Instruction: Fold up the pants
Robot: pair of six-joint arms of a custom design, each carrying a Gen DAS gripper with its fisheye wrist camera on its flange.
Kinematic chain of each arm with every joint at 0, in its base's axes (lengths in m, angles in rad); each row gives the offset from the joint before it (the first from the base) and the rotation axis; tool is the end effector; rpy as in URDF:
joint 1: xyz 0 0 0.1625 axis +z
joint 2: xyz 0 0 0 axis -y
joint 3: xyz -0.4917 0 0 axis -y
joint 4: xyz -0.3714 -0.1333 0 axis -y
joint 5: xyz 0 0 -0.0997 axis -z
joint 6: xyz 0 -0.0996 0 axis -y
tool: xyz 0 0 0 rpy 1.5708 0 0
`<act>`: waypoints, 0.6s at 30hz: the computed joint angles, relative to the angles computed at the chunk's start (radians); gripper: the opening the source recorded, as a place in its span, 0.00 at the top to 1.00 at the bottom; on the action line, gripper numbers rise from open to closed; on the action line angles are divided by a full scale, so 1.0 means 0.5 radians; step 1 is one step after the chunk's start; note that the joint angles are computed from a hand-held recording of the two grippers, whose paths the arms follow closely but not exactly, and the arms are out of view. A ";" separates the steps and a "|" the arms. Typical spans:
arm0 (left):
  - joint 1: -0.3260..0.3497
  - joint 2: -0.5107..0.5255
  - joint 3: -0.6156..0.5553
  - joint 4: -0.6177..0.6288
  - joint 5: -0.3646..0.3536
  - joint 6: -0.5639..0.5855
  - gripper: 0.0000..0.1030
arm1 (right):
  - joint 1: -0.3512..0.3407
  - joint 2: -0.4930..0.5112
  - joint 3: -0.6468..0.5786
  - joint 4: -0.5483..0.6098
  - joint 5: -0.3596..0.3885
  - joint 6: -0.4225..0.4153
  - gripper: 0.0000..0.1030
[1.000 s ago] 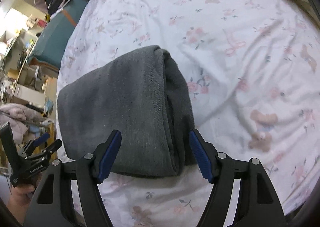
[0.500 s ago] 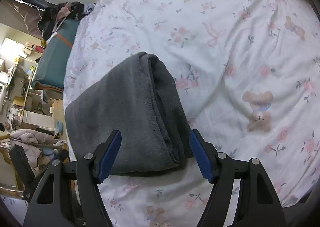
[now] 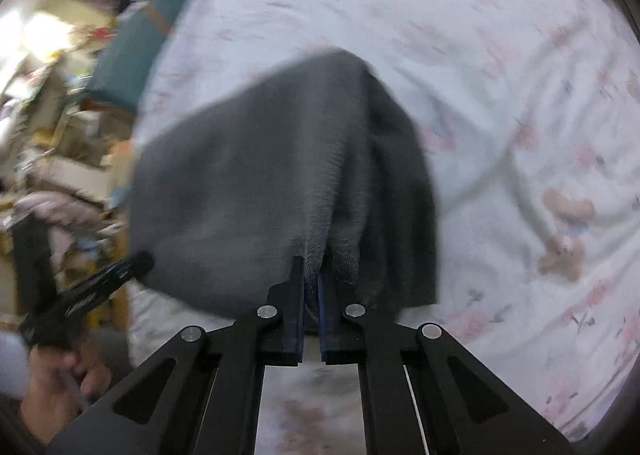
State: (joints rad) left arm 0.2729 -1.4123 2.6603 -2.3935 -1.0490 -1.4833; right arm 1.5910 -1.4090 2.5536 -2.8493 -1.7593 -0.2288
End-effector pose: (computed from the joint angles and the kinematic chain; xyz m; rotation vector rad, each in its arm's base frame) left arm -0.1920 -0.2437 0.1760 -0.0906 2.5796 -0.5771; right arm 0.1216 -0.3422 0.2260 0.3461 -2.9154 0.1669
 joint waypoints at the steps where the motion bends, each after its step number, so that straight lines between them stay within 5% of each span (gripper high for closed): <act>1: -0.029 -0.068 -0.016 0.090 0.006 -0.028 0.96 | 0.015 -0.074 -0.005 0.077 0.079 -0.041 0.95; 4: -0.008 -0.109 -0.010 0.141 -0.082 -0.023 0.96 | 0.054 -0.182 -0.019 0.234 0.102 -0.105 0.96; 7: 0.130 0.228 0.041 -0.128 -0.222 0.146 0.95 | 0.076 0.001 0.002 0.201 -0.258 0.021 0.96; 10: 0.150 0.451 -0.017 -0.065 -0.188 0.228 0.92 | 0.089 0.246 0.023 0.065 -0.473 0.107 0.95; 13: 0.158 0.400 -0.066 0.049 -0.168 0.139 0.85 | 0.116 0.265 0.003 0.063 -0.495 0.107 0.90; 15: 0.119 0.345 -0.125 0.251 -0.163 0.043 0.70 | 0.103 0.169 -0.018 0.151 -0.446 0.164 0.84; 18: -0.035 0.170 -0.194 0.578 -0.012 -0.139 0.69 | 0.160 0.022 -0.024 0.075 -0.430 0.125 0.83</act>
